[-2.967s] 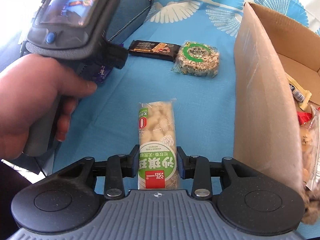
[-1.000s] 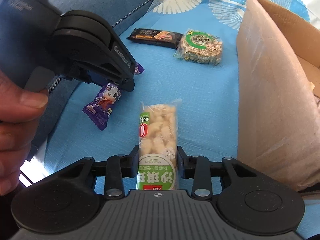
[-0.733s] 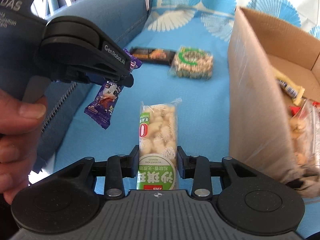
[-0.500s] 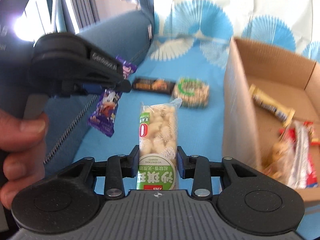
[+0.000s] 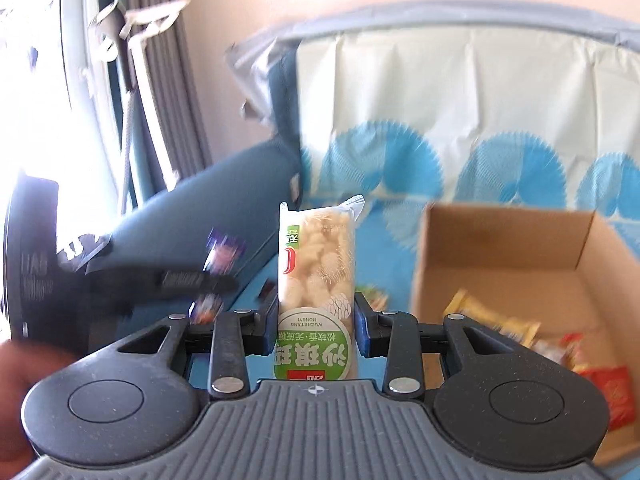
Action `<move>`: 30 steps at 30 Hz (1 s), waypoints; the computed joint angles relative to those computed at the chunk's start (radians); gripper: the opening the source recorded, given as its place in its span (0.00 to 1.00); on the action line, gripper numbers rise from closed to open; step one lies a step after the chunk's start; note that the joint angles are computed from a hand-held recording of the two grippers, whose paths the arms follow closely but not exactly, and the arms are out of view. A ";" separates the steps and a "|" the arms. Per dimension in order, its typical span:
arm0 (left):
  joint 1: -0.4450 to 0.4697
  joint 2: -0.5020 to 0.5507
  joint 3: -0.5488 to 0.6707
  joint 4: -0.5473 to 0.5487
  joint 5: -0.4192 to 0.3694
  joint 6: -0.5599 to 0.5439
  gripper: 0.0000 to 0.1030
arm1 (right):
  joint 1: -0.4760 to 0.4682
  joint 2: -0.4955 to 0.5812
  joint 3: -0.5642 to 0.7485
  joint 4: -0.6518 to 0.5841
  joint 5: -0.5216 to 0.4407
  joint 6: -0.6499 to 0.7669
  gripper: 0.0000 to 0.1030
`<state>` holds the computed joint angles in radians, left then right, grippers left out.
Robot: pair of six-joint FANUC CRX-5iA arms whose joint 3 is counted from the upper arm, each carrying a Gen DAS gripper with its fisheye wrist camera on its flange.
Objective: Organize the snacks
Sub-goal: 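Carry the purple bar and nut-bar bag up over the cardboard box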
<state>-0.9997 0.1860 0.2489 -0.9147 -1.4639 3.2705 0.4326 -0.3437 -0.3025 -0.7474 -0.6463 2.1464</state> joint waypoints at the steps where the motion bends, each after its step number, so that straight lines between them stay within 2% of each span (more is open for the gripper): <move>1: 0.002 0.004 0.003 0.000 0.004 -0.009 0.25 | -0.031 0.008 0.021 -0.018 -0.016 0.023 0.37; 4: 0.007 0.020 0.017 0.001 0.009 -0.050 0.25 | -0.130 0.036 0.069 -0.088 -0.031 0.139 0.37; 7: 0.010 0.038 0.032 -0.001 0.009 -0.091 0.25 | -0.205 0.069 0.085 -0.128 0.012 0.214 0.37; 12: 0.009 0.053 0.042 -0.007 0.022 -0.121 0.25 | -0.260 0.112 0.071 -0.086 0.113 0.055 0.37; 15: 0.011 0.057 0.043 -0.010 0.035 -0.121 0.25 | -0.283 0.099 0.046 -0.095 0.169 0.072 0.37; 21: 0.023 0.065 0.051 -0.009 0.062 -0.093 0.25 | -0.364 0.114 0.054 -0.154 0.151 0.179 0.37; 30: 0.028 0.124 0.114 -0.033 0.103 -0.101 0.25 | -0.415 0.124 0.043 -0.114 0.170 0.199 0.37</move>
<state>-0.9713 0.3105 0.3629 -0.9480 -1.3606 3.1693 0.0180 -0.2196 -0.2596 -0.8614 -0.4761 2.3458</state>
